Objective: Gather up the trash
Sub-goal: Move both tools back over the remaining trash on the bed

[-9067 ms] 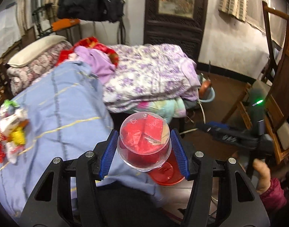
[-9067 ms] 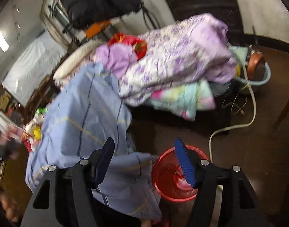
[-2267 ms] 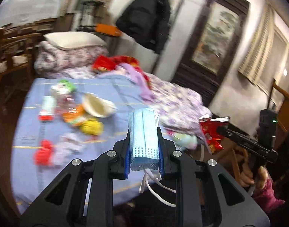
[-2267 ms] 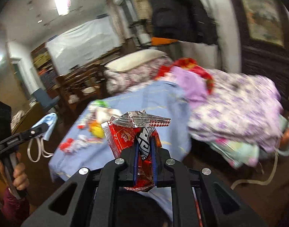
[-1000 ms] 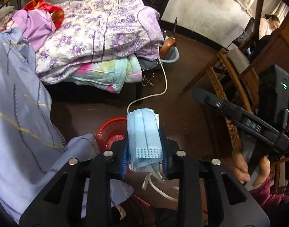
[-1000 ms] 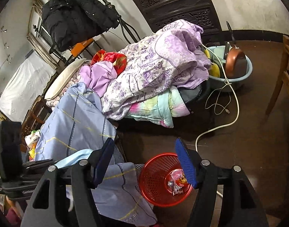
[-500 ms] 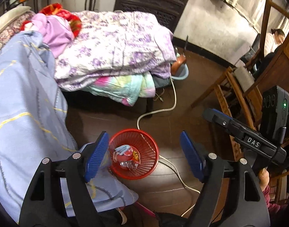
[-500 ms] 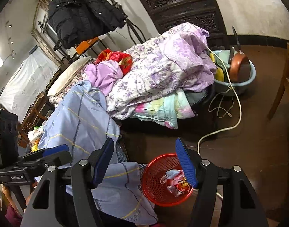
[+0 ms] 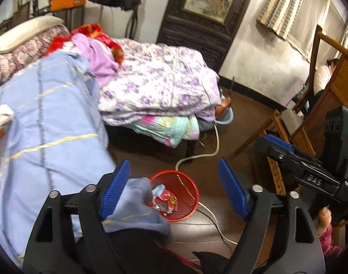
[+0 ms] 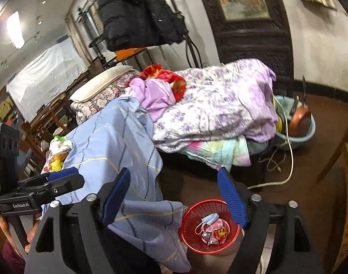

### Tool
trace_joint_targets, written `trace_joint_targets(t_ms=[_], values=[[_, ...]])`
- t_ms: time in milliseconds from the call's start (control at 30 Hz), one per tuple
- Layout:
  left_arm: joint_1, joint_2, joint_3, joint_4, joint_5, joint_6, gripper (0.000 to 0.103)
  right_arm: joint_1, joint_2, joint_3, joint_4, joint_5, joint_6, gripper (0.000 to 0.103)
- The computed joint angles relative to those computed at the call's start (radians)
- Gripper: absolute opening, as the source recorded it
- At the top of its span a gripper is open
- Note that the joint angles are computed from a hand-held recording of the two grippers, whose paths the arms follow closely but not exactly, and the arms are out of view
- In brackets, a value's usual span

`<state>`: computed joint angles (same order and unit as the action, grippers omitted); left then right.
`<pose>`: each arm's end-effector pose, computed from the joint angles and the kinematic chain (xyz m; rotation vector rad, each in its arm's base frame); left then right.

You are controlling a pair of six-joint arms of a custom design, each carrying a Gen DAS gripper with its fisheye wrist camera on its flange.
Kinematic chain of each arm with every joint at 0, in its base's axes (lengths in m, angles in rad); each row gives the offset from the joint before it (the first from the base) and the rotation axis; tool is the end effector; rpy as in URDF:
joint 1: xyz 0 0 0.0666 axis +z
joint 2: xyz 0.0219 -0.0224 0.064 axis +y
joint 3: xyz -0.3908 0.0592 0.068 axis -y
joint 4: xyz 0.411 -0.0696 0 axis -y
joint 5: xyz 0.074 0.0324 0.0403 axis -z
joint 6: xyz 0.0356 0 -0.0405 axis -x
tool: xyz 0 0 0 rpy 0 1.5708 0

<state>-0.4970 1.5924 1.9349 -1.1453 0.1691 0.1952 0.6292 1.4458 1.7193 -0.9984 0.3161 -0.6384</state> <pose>0.4902 -0.2731 0.5793 0.4462 2.3828 -0.5252 0.4247 0.2950 0.5662 0.1730 2.2651 0.3130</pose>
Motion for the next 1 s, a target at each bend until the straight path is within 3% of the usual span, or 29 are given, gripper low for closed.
trace_joint_targets(t_ms=[567, 800, 1000], values=[[0.113, -0.303, -0.269, 0.151, -0.247, 0.010, 0.094, 0.202, 0.212, 0.418, -0.142, 0.104, 0.126, 0.091], [0.197, -0.378, -0.358, 0.174, -0.263, 0.013, 0.095, 0.260, 0.354, 0.634, -0.220, 0.104, 0.158, 0.093], [0.276, -0.396, -0.405, 0.182, -0.262, 0.017, 0.096, 0.273, 0.519, 0.867, -0.326, 0.056, 0.165, 0.093]])
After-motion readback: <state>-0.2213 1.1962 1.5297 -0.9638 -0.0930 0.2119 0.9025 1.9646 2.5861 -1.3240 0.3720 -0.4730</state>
